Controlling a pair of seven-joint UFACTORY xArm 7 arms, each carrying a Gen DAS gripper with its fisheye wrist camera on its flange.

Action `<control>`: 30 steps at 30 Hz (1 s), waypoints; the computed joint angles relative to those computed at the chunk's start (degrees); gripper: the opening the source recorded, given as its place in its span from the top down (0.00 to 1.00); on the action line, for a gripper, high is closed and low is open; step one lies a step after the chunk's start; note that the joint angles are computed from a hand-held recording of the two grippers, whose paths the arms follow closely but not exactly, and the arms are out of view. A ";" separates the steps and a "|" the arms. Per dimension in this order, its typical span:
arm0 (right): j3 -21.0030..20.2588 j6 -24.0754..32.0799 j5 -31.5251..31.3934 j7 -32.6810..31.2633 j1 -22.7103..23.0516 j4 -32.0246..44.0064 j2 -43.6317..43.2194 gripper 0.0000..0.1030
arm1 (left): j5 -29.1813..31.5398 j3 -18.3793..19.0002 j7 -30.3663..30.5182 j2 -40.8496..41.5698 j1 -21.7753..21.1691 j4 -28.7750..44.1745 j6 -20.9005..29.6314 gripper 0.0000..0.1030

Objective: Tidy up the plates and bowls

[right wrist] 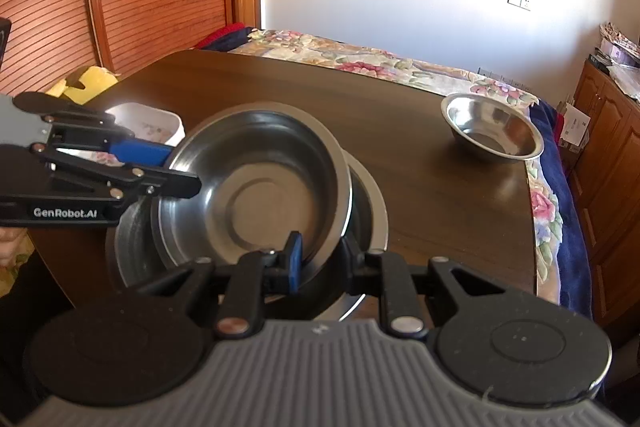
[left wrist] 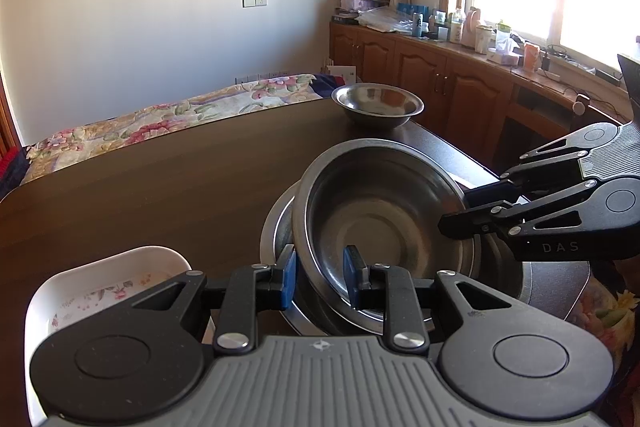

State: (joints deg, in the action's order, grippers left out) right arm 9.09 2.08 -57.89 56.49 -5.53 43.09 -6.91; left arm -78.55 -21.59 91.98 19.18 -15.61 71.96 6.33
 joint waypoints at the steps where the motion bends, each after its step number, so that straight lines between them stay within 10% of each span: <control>1: -0.23 0.03 0.71 -0.73 0.28 -0.12 -0.07 0.79 | 0.30 0.14 -0.33 0.07 -0.06 0.13 0.03 0.74; 14: 0.31 3.06 1.08 -3.64 0.87 0.43 -0.53 0.88 | -1.04 -0.12 1.22 0.05 -0.12 0.05 -0.62 0.74; 30: -1.87 -0.59 -18.48 17.96 1.12 3.38 1.03 0.88 | -5.16 2.15 4.29 -0.78 -2.09 0.65 0.70 0.74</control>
